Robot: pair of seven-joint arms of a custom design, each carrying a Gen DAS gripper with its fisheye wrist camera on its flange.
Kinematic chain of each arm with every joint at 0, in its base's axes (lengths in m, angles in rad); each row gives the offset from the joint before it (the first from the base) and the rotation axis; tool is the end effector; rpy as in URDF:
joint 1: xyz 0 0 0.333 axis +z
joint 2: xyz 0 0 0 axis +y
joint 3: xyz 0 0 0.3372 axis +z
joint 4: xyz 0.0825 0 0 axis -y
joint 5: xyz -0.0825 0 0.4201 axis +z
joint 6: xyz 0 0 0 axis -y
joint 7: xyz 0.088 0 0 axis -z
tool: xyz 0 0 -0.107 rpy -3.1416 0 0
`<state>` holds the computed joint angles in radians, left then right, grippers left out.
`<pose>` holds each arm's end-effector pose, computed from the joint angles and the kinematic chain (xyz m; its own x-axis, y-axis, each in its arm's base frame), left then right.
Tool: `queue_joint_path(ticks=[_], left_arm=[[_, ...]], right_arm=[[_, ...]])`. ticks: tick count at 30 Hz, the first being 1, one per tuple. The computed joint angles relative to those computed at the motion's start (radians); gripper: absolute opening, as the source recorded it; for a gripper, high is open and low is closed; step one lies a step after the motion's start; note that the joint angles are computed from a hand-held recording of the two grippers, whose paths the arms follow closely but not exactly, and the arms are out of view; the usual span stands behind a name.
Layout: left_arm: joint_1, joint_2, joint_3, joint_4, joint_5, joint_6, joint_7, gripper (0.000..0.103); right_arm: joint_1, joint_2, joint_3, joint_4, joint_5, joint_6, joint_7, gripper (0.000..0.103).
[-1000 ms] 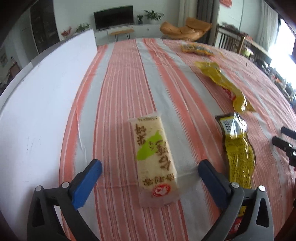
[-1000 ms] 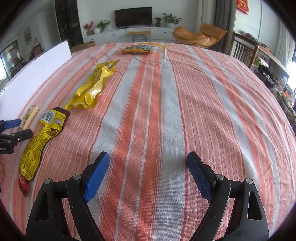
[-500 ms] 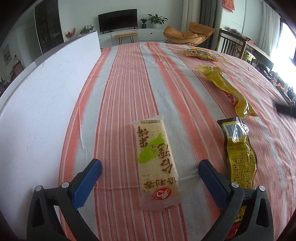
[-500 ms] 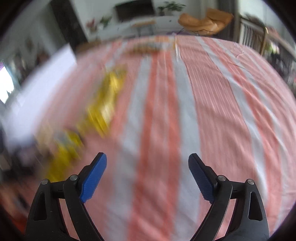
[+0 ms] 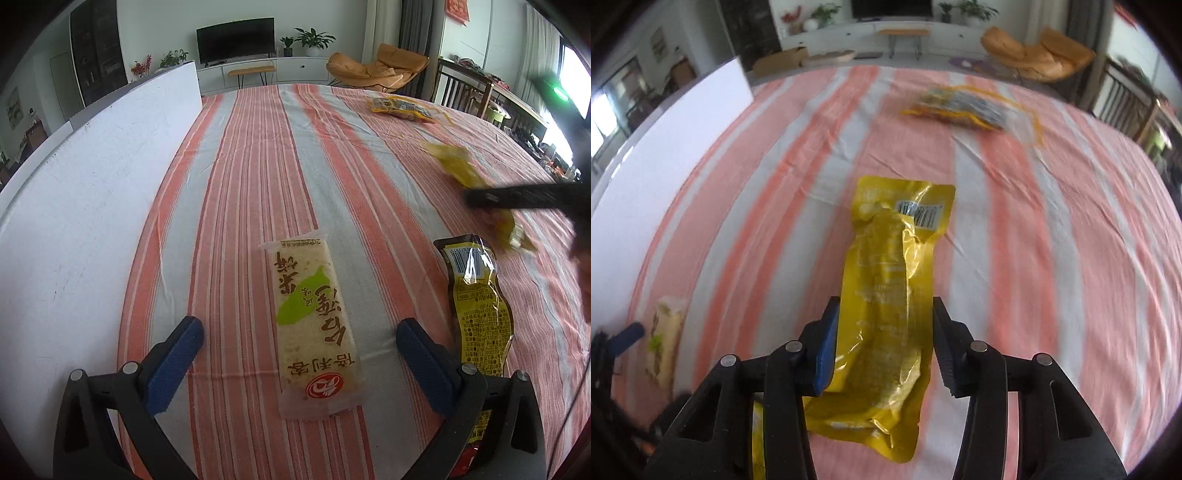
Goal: Organize snacks
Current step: 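Grasp the white rice-cake packet with the left tool while the right tool grasps the yellow bag, then carry both packets to the white box and open both tools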
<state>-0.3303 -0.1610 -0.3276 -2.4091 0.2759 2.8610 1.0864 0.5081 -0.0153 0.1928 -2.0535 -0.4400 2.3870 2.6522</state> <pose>0.4159 -0.3444 0.4361 -0.4189 -0.9079 0.0147 -0.7389 0.3315 -0.5866 0.4679 0.3903 0.4859 -0.0929 -0.9935 -0.0660 -0.8760 0.1130 -0.4689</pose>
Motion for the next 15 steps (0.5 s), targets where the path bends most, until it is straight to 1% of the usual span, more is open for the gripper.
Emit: queue_joint_path(ticks=[3,6,7,9,11,12,13,14,15], left_arm=[[0.001,0.0,-0.001,0.001,0.002,-0.001,-0.002,0.103],[0.0,0.0,-0.001,0.001,0.003,-0.001,-0.003,0.103],[0.001,0.001,-0.001,0.002,0.004,-0.001,-0.004,0.103],[0.001,0.001,-0.001,0.002,0.005,-0.002,-0.005,0.103],[0.001,0.0,-0.001,0.001,0.006,-0.001,-0.006,0.103],[0.0,0.0,0.0,0.001,0.004,-0.001,-0.005,0.103],[-0.001,0.0,0.001,0.0,0.001,0.0,-0.003,0.103],[-0.002,0.0,0.001,-0.001,-0.001,0.0,-0.001,0.103],[-0.002,0.0,0.002,-0.001,-0.003,0.001,0.001,0.103]], right_arm=[[-0.003,-0.134,0.014,-0.134,0.0,-0.019,0.058,0.047],[-0.004,-0.257,0.061,-0.243,-0.003,-0.057,0.109,0.047],[0.001,-0.299,0.081,-0.286,0.0,-0.055,0.129,0.048],[-0.004,-0.344,0.114,-0.329,-0.015,-0.048,0.162,0.049],[-0.023,-0.36,0.163,-0.347,-0.072,-0.059,0.231,0.052],[-0.035,-0.364,0.185,-0.357,-0.114,-0.052,0.279,0.055],[-0.041,-0.368,0.196,-0.366,-0.143,-0.043,0.313,0.066],[-0.047,-0.356,0.206,-0.358,-0.169,-0.047,0.336,0.074],[-0.047,-0.332,0.21,-0.331,-0.179,-0.081,0.334,0.076]])
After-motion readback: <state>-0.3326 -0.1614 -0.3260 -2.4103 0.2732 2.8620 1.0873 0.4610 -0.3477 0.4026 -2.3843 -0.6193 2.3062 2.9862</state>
